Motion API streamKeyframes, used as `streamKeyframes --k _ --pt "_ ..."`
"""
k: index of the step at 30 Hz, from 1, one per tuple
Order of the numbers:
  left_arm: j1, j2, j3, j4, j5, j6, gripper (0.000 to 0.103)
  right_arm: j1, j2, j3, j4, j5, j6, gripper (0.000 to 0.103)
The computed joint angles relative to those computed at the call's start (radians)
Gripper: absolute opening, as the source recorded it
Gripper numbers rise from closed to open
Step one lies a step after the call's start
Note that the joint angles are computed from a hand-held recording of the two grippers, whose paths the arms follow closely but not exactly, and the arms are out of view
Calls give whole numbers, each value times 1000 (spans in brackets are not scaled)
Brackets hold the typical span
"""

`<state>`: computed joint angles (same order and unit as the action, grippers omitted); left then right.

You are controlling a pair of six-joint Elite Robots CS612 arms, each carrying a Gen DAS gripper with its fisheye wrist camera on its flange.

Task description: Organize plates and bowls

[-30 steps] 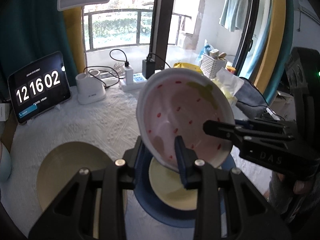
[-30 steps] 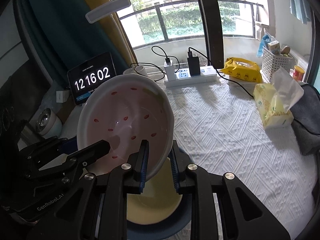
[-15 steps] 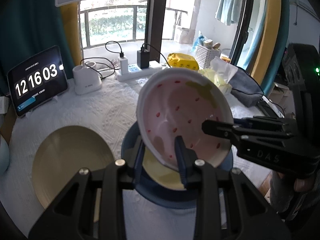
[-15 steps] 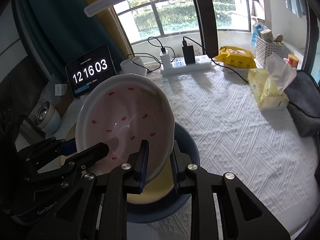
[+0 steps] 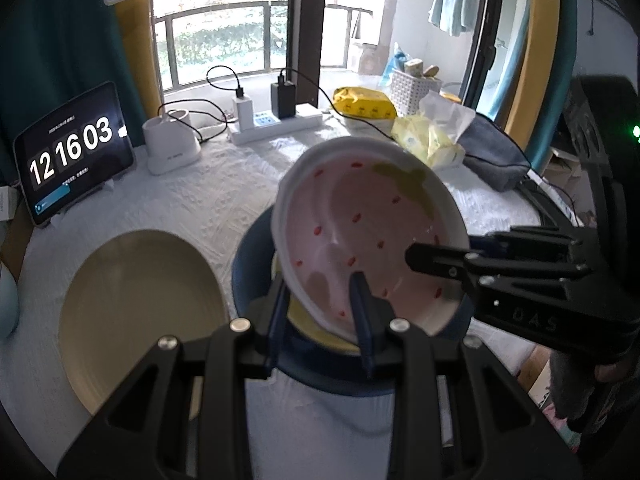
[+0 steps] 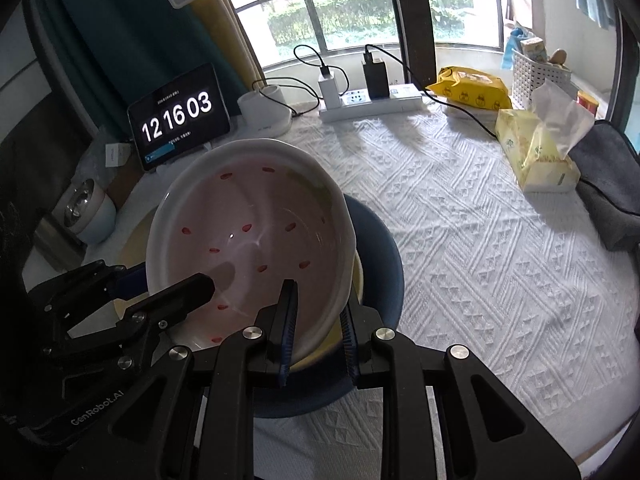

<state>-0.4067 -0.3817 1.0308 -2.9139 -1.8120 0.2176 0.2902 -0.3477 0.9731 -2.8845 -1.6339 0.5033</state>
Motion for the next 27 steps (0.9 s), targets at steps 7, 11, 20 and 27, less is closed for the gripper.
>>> streamKeyframes --k 7,11,20,27 --pt "-6 4 1 29 29 24 33 2 0 2 21 -12 -10 23" --pt "-7 6 1 41 34 21 34 8 2 -5 35 -39 -20 23" --pt "-3 7 -3 22 43 6 35 14 8 -25 76 -90 -54 23" --pt "-2 -3 22 -34 48 23 35 13 6 -24 64 -92 -46 23"
